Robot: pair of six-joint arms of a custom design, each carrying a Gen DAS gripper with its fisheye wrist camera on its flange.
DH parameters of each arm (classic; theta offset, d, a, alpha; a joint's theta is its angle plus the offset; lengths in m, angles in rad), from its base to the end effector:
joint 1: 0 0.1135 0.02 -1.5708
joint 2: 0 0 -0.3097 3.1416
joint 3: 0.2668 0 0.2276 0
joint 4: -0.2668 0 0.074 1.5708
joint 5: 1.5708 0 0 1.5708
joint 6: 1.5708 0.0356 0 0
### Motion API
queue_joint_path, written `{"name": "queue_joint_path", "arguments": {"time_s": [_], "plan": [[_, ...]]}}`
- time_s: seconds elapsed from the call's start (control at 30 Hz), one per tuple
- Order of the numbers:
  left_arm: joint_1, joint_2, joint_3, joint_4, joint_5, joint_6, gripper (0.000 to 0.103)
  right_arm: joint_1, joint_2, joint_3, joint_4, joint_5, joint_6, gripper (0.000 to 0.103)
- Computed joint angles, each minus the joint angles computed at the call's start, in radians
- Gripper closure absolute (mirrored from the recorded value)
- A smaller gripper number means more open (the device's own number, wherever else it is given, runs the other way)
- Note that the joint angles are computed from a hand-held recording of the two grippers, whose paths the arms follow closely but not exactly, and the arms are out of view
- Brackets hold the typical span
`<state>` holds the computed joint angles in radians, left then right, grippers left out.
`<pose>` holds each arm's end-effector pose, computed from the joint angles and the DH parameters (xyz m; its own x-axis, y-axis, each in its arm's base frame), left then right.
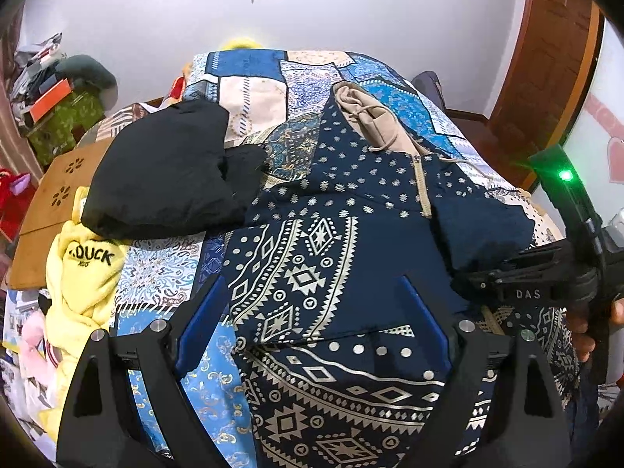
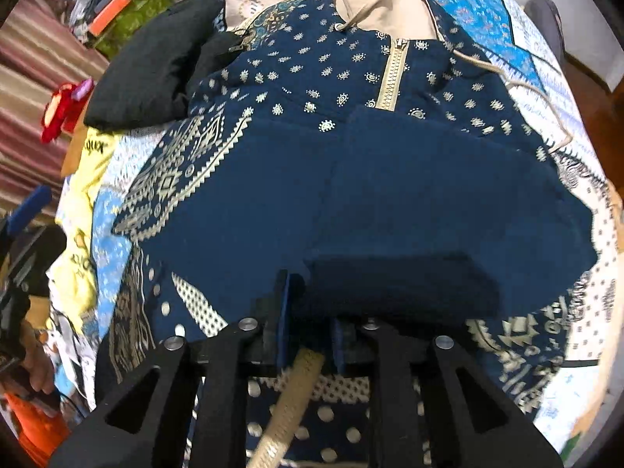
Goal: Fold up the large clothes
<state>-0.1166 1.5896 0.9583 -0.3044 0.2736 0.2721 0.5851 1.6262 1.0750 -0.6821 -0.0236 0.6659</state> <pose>0.2995 -0.0448 0.2548 -0.6972 0.3422 -0.6299 0.4761 0.8779 -0.0501 0.2429 0.1619 0.2555 -0.9637 0.1024 -0.2466 0.0467 0.9739 0.2221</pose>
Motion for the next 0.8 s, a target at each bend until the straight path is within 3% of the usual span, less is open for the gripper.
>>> {"name": "queue_joint_path", "arguments": {"time_s": [0.23,0.33,0.47,0.57,0.8], "plan": [[-0.073,-0.007,0.029,-0.018,-0.020,-0.013,0.015,0.012,-0.150,0.002,-0.093,0.078,-0.015,0.080],[-0.126,-0.004,0.053,-0.026,-0.044,-0.023,0.015,0.004,-0.256,0.000,-0.144,0.157,-0.003,0.079],[-0.222,0.011,0.102,-0.036,-0.086,-0.042,0.015,-0.027,-0.407,-0.010,-0.220,0.294,0.005,0.066],[-0.293,0.030,0.144,-0.047,-0.105,-0.052,0.015,-0.064,-0.496,-0.025,-0.274,0.385,-0.006,0.064],[-0.495,0.144,0.266,-0.073,-0.184,-0.052,0.015,-0.193,-0.628,-0.078,-0.329,0.436,-0.052,0.064]]}}
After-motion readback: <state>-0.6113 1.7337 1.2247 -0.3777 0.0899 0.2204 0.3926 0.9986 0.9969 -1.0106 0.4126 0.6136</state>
